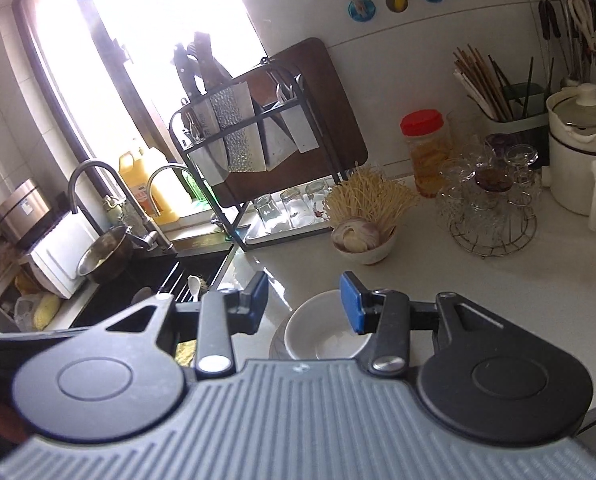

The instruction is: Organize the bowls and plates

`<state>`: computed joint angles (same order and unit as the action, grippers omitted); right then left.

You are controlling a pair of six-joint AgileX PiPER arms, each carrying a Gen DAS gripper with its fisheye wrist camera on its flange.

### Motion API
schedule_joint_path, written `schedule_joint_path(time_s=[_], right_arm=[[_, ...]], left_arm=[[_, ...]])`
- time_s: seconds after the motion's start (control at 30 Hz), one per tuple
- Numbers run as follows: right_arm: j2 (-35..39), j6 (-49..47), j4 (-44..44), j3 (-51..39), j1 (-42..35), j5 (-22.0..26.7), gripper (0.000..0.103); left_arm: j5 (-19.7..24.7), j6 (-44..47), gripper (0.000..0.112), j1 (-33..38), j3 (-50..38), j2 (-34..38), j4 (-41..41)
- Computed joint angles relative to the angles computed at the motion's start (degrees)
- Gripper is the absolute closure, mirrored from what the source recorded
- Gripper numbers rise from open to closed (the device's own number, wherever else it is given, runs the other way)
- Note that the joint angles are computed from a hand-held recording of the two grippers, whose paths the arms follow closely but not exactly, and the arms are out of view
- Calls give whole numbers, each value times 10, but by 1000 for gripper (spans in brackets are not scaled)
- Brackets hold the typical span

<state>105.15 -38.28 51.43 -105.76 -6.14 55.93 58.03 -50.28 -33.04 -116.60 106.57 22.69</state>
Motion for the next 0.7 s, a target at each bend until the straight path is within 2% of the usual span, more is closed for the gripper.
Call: schedule_joint_path(time_s=[0.47,0.7], right_arm=[[-111,-84,23,157,-42,-14,59],[-133,-70,3,190,-45,-13,59]], left_arm=[[19,-65,72,-69,88,-59,56],[31,-69,72,-85,112,-75,74]])
